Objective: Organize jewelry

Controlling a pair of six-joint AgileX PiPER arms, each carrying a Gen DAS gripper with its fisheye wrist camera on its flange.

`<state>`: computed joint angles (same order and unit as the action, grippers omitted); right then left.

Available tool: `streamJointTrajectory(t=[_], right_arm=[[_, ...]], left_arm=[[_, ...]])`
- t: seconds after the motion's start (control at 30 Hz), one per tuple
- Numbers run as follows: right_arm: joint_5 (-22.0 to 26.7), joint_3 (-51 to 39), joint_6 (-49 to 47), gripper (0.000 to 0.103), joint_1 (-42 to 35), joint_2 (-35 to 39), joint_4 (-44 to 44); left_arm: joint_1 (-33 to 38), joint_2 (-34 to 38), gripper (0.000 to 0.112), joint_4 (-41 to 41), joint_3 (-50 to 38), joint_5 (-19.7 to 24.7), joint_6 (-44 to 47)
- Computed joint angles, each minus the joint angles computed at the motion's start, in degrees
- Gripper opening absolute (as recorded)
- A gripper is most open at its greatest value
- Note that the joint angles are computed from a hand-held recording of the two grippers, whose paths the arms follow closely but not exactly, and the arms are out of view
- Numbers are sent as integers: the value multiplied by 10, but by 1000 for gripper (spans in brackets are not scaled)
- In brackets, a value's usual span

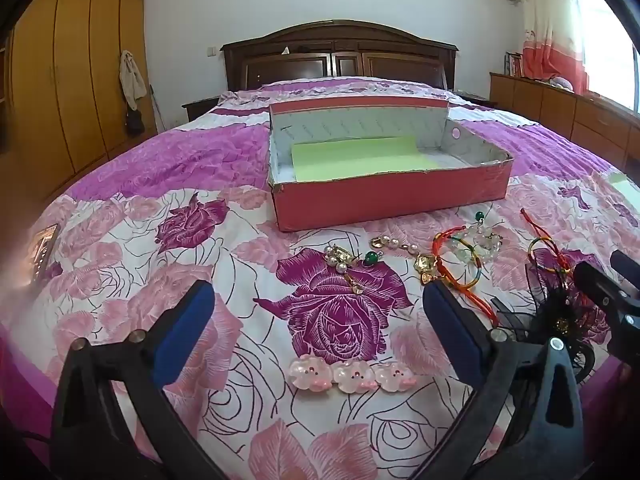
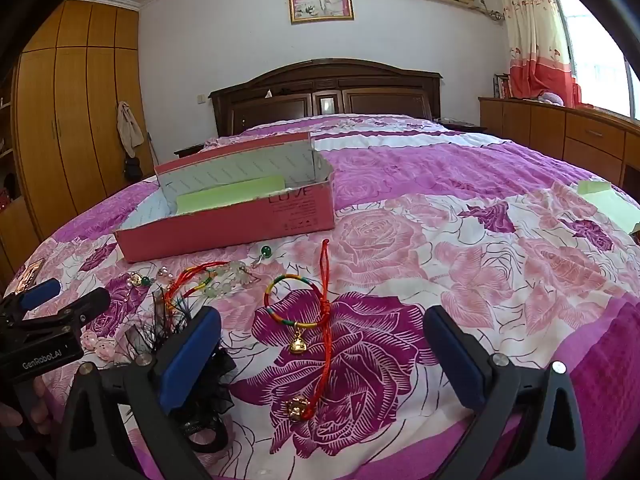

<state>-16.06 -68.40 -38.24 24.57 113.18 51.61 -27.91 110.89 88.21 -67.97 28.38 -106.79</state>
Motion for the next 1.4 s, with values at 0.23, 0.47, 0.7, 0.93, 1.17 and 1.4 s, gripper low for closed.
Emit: streamJointTrajectory(t=[0.23,0.47,0.7,0.93,1.17,1.4], right_arm=[[9,-5,-39,103,0,0,38],[8,-4,-39,103,0,-1,38],[6,-3,-39,103,0,-1,39],[6,-2,-36,103,0,-1,36],[5,-2,-34,103,0,-1,34],[4,-1,-32,103,0,-1,32]], left_arm=[[0,0,98,-4,-1,1,4],[0,0,98,-3,0,0,4],[0,-1,98,-1,1,-1,2],[1,-1,98,0,1,-1,1],[1,-1,98,1,1,-1,0],[1,-1,98,2,2,-1,-2]])
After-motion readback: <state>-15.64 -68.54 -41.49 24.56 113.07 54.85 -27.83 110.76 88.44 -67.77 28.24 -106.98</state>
